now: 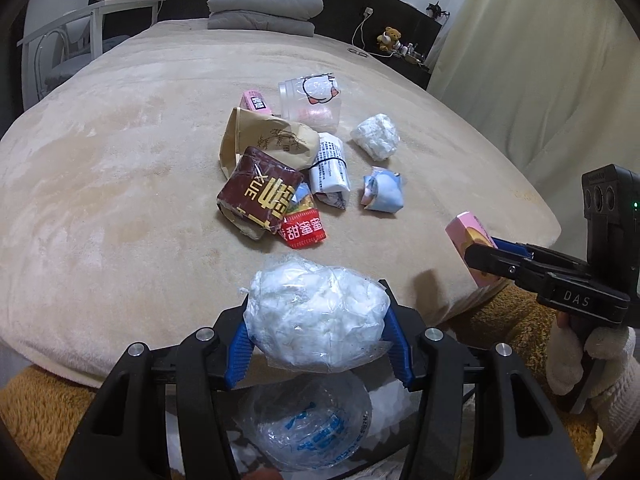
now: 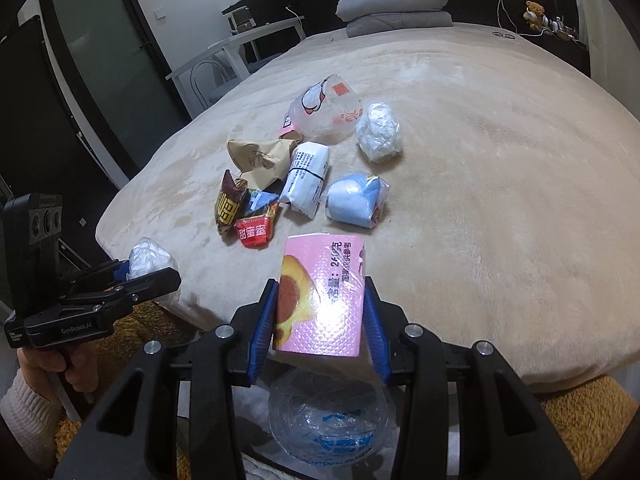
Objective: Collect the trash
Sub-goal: 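Carry both items down over the plastic bin and open both tools to drop them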
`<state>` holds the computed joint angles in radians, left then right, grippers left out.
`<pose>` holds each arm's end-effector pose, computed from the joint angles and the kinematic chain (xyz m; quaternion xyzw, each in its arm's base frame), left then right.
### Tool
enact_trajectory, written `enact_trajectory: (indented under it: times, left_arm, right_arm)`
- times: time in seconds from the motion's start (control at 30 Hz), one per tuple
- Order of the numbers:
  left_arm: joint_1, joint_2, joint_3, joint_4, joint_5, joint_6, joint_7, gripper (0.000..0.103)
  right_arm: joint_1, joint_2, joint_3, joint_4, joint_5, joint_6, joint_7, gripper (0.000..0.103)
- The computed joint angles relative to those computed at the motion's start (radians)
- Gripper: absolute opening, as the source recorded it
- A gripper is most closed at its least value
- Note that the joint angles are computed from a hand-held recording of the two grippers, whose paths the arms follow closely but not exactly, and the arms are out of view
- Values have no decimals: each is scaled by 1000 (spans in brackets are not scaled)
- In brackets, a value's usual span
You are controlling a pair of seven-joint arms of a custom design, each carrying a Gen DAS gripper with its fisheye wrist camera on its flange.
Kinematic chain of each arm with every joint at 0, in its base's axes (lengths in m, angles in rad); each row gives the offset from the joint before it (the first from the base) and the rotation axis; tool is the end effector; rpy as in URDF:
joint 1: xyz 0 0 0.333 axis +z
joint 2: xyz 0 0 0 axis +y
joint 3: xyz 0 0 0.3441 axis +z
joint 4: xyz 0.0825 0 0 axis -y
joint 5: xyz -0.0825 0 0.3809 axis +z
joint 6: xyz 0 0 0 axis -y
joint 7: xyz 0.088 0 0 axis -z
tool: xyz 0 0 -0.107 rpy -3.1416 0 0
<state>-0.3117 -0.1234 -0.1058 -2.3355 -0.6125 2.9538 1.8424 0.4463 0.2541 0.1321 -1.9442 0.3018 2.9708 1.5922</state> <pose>0.4939 -0.1791 0.4939 -0.6092 0.6963 -0.3631 0.1104 0.5666 0.3368 0.4714 -0.7330 0.5621 -0.0902 0.3724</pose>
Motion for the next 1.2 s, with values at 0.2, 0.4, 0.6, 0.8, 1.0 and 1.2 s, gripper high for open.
enact_trajectory:
  times: [0.2, 0.4, 0.6, 0.8, 1.0, 1.2]
  left_arm:
    - [-78, -67, 17, -57, -90, 16, 44, 54]
    - [-179, -130, 44, -117, -140, 45, 76, 54]
    - [-216, -169, 45, -169, -40, 55, -25, 54]
    - [-247, -153, 78, -181, 23, 38, -80, 54]
    - [-232, -87, 85, -151, -16, -12, -47, 54]
    - [-142, -20, 25, -108, -29, -101, -47, 54]
  right_arm:
    - [24, -98, 1, -137, -9, 46, 29, 42]
    - [26, -181, 24, -242, 9, 87, 35, 42]
    - [31, -230, 52, -309, 106, 111, -26, 42]
    - [41, -214, 63, -301, 224, 83, -117, 42]
    - [30, -150, 70, -252, 277, 27, -158, 42]
    - [16, -85, 64, -205, 275, -58, -140, 42]
